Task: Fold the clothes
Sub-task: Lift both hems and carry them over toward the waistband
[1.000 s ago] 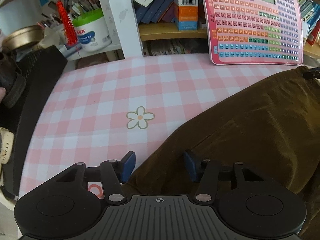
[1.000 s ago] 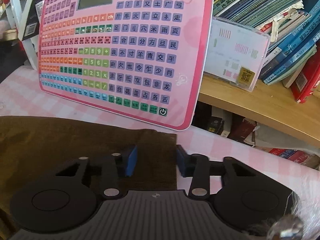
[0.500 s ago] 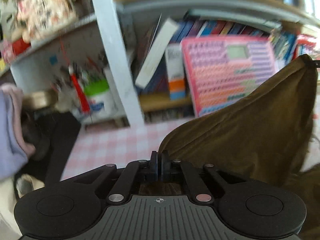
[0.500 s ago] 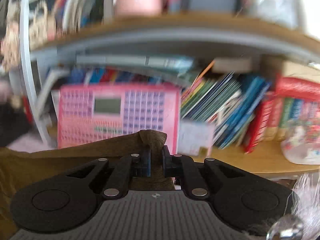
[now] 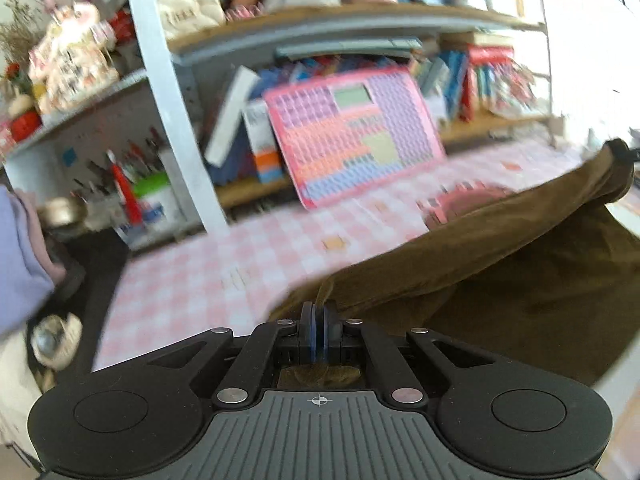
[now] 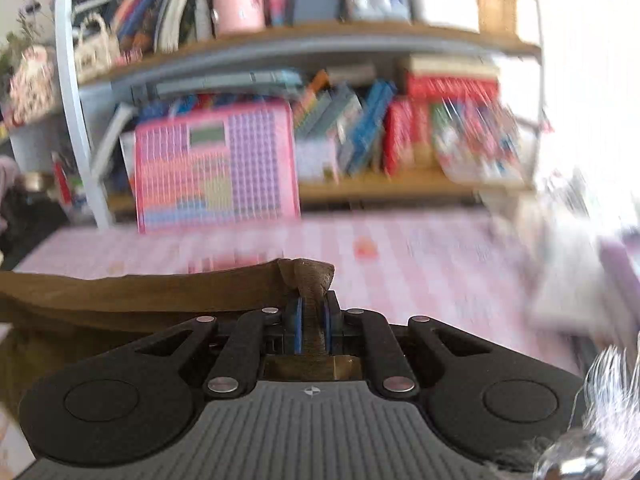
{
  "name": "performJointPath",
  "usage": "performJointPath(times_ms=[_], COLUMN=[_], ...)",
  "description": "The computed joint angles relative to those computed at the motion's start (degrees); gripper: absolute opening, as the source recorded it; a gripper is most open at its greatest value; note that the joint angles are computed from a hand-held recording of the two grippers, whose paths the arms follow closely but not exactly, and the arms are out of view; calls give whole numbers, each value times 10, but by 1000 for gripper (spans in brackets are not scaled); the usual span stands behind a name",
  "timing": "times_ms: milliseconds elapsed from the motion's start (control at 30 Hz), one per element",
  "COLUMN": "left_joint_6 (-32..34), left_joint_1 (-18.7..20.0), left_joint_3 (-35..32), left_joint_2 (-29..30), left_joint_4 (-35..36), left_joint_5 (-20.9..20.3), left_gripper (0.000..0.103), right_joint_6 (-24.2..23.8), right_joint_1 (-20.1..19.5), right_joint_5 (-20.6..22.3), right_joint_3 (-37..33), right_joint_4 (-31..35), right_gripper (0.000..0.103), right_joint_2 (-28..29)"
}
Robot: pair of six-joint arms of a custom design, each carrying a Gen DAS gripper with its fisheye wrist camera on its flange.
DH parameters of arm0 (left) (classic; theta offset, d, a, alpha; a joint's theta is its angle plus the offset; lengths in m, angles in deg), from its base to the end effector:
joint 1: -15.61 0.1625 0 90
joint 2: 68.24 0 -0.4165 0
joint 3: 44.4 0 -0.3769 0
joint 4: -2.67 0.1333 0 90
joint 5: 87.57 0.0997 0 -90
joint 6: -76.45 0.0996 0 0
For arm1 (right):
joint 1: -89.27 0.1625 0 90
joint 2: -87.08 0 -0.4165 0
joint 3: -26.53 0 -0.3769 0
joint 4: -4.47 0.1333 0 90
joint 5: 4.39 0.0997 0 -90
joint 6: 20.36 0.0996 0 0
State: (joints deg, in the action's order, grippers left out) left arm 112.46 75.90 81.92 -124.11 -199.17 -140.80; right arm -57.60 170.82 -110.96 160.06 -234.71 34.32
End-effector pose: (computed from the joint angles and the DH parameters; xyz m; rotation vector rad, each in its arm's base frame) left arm -0.0740 -0.5189 0.1582 1.0234 2.1262 -0.8404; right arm 0.0394 -0.4486 0.1796 0.3276 -2.1304 1.2223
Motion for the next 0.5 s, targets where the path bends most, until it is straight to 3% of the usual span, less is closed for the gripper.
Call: performJointPath(times_ms=[100, 200, 267, 300, 400, 500], left_joint_6=[-40, -65, -108, -131, -242, -380], left_joint_1=[4, 2, 0, 0, 18, 46], left_joint_3=[25, 55, 78, 88, 99, 91], left_joint_2=[-26, -47, -64, -73, -108, -126], left_joint_4=[52, 55, 54, 54, 98, 133], left_joint_5=[-2, 1, -2, -3, -43, -110], left_gripper=[17, 25, 43, 47, 47, 47], right_joint_6=[42, 110, 150, 173, 229, 279], right_joint_1=[-7, -1, -4, -5, -5, -2], right_joint_5=[-50, -120, -126, -129, -129, -111], right_joint_3=[42, 60, 79, 89, 114, 131], right_joint_4=[-59, -85, -95, -93, -80, -64], right_gripper=[17, 43, 44, 46, 48, 51], right_joint_2=[34, 61, 65, 64, 58, 49])
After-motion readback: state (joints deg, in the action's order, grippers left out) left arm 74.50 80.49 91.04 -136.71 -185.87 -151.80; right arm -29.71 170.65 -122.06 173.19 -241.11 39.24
